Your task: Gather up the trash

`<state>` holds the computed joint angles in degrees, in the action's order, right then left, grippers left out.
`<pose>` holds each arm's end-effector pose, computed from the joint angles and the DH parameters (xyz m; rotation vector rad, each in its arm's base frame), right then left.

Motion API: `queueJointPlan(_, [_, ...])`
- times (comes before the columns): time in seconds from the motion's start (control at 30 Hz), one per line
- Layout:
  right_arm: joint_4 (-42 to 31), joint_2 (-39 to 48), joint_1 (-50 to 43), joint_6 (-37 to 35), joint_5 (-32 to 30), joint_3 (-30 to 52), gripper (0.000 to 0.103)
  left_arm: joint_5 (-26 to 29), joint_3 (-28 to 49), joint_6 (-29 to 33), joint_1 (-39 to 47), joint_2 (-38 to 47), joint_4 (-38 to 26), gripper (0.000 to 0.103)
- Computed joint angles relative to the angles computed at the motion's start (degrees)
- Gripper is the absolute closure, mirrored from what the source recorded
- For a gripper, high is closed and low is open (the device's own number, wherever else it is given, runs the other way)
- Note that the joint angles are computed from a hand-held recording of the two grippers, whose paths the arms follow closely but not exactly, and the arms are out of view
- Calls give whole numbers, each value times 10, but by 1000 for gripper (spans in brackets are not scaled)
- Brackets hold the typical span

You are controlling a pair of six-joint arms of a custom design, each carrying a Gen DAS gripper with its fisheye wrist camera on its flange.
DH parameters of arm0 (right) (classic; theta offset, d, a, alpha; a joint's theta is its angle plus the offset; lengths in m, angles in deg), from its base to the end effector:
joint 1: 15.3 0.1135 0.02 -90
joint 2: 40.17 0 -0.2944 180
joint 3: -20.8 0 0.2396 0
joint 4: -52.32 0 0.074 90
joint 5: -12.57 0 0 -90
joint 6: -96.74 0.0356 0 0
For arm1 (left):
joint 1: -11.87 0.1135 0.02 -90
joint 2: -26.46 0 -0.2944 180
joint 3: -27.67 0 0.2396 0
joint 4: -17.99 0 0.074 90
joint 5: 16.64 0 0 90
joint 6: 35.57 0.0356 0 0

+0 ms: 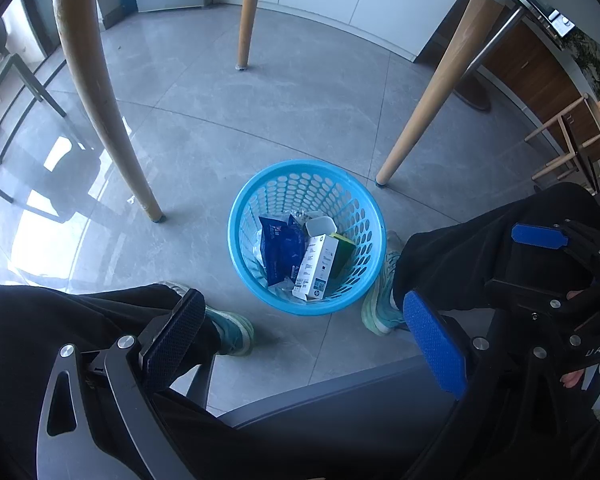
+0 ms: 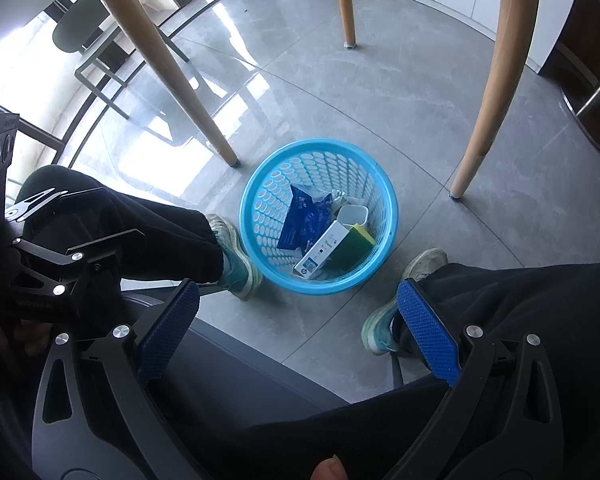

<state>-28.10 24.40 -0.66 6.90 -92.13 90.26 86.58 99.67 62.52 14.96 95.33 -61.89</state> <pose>0.1519 0.0490 0.2948 -0.4120 2.8667 0.4178 0.1782 0.0015 0.2954 0.1641 2.8703 -0.2990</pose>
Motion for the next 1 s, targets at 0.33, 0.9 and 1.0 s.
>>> queueJointPlan(0.33, [2, -5, 14, 15, -1, -6, 8, 1, -3, 0, 1, -1, -1, 6])
queueJointPlan(0.9, [0, -2, 9, 10, -3, -4, 8, 0, -4, -3, -3, -3, -1, 6])
queueJointPlan(1.0, [0, -1, 7, 9, -3, -3, 8, 0, -4, -4, -4, -3, -1, 6])
